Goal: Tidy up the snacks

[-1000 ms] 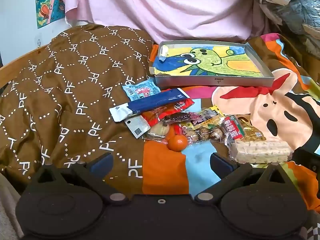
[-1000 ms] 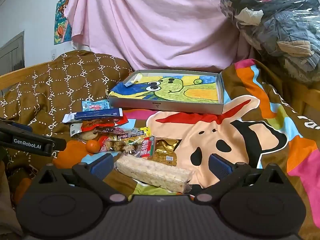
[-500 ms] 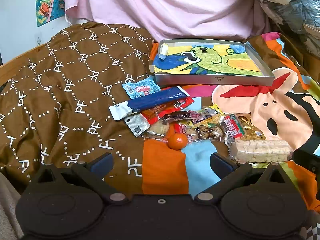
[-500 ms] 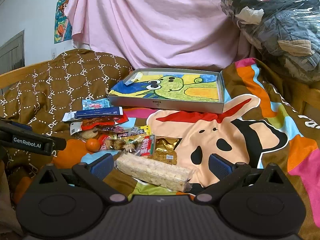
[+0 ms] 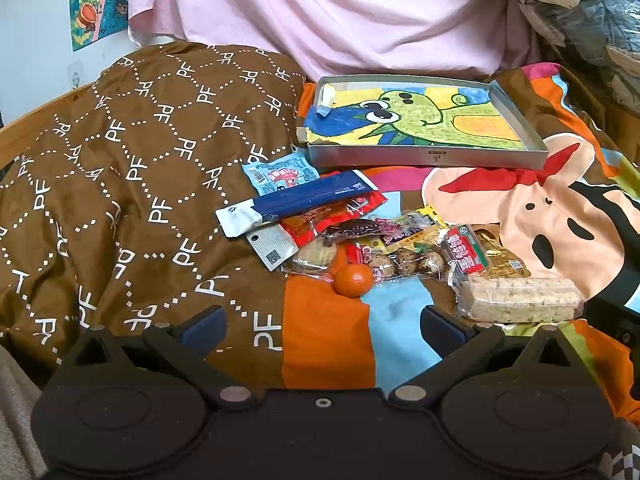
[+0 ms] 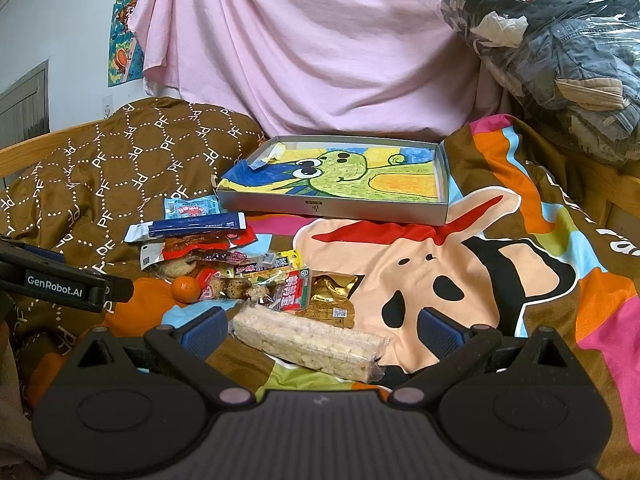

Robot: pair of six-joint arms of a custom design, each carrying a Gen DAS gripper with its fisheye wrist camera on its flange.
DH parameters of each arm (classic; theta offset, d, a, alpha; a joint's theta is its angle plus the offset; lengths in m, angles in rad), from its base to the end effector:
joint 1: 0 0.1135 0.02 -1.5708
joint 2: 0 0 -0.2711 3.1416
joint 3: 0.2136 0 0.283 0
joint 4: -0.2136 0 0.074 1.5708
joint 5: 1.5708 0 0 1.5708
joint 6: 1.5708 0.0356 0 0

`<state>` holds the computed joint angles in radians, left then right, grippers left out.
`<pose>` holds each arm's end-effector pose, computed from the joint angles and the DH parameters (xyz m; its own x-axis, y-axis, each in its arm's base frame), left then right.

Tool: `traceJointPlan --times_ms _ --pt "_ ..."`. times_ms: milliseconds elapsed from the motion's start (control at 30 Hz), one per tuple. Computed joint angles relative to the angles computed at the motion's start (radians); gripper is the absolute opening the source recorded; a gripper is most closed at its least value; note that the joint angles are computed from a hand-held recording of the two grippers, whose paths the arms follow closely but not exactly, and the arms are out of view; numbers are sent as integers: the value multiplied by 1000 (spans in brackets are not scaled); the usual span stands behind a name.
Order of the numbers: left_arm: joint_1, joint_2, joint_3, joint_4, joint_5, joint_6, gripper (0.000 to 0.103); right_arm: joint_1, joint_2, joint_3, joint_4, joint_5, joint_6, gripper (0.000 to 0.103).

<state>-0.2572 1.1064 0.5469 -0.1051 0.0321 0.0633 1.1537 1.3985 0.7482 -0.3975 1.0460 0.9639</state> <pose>0.2425 -0.0650 0.1924 -0.5776 0.2173 -0.7868 0.3159 0.9483 0.0300 0.1399 0.2397 0.1813 -0.4326 0.0396 -0.9007 0.1269 0.9918 -0.0173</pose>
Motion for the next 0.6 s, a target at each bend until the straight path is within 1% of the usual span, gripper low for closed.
traceJointPlan --times_ms 600 --pt "-5 10 5 -7 0 -2 102 -4 3 1 -5 -8 11 103"
